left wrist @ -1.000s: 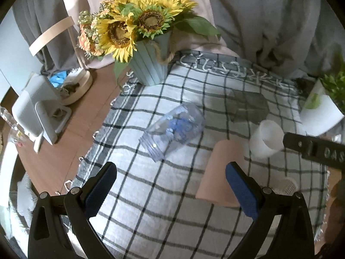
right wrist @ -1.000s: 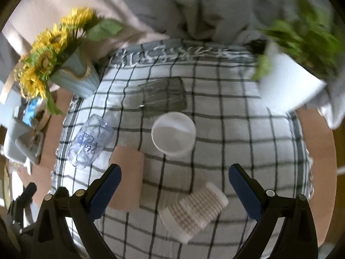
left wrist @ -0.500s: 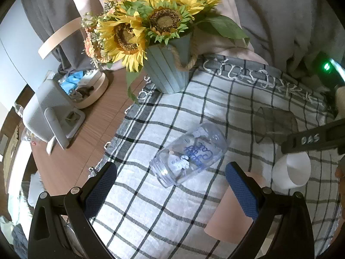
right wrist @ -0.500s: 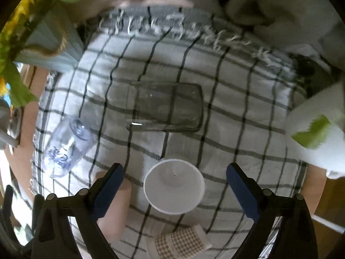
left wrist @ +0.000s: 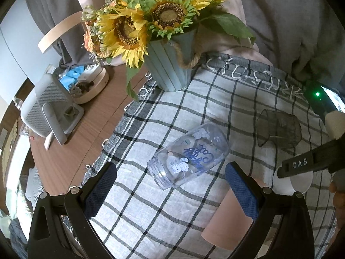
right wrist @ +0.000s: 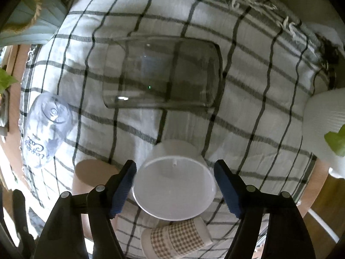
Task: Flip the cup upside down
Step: 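Close the right gripper on the white cup and lift it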
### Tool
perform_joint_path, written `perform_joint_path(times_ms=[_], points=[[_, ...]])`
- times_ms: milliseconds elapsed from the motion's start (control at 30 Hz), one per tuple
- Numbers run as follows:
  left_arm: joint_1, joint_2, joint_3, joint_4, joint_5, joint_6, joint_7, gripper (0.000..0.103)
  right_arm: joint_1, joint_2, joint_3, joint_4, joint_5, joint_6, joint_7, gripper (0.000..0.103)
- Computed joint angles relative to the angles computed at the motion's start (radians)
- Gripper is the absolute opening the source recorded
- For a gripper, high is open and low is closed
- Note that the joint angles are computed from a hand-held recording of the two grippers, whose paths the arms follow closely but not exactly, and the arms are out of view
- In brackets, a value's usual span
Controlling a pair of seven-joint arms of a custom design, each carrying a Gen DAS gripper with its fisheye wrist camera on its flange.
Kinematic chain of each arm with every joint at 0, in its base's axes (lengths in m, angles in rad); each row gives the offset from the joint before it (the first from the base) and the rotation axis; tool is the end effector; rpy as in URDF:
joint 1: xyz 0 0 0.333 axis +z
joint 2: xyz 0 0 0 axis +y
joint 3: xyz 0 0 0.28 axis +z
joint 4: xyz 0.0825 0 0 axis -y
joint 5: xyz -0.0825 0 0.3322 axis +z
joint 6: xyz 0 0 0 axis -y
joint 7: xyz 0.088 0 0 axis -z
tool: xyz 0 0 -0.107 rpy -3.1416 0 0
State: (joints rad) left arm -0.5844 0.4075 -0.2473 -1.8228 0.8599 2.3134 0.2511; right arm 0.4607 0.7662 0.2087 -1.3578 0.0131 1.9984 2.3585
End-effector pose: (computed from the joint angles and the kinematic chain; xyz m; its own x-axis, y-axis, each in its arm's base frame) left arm 0.4236 -0.4259 0.3303 -0.0020 -0.9845 -0.1753 -0.8550 0.0926 -0.5103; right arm 0.5293 0.3848 0.2640 -0.1751 -0.9841 -0.0284 -0.9675 0.1667 0.1901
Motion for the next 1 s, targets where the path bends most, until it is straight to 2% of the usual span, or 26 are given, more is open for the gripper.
perform_joint_path(times_ms=[33, 267, 500, 600, 700, 767, 1000], points=[[0.001, -0.001, -0.001, 0.000, -0.001, 0.003, 0.002, 0.103, -0.003, -0.007, 0.002, -0.015, 0.005, 0.011, -0.001, 0.069], [-0.003, -0.022, -0.003, -0.020, 0.018, 0.017, -0.005, 0.103, -0.008, -0.108, 0.014, -0.196, 0.009, 0.142, 0.025, 0.069], [-0.002, -0.056, -0.013, -0.066, 0.031, 0.040, -0.011, 0.103, 0.012, -0.313, 0.007, -0.482, -0.051, 0.376, 0.120, 0.069], [0.008, -0.090, -0.022, -0.110, 0.031, 0.066, -0.008, 0.103, 0.045, -0.411, -0.007, -0.600, -0.115, 0.480, 0.233, 0.069], [0.023, -0.138, -0.033, -0.173, 0.031, 0.109, 0.004, 0.103, 0.068, -0.483, -0.012, -0.671, -0.176, 0.539, 0.336, 0.069], [0.034, -0.176, -0.041, -0.221, 0.034, 0.137, 0.017, 0.103, 0.090, -0.581, -0.011, -0.761, -0.228, 0.570, 0.421, 0.069], [0.082, -0.317, -0.064, -0.403, 0.012, 0.259, 0.054, 0.103, 0.176, -0.683, 0.016, -0.831, -0.454, 0.589, 0.782, 0.069]])
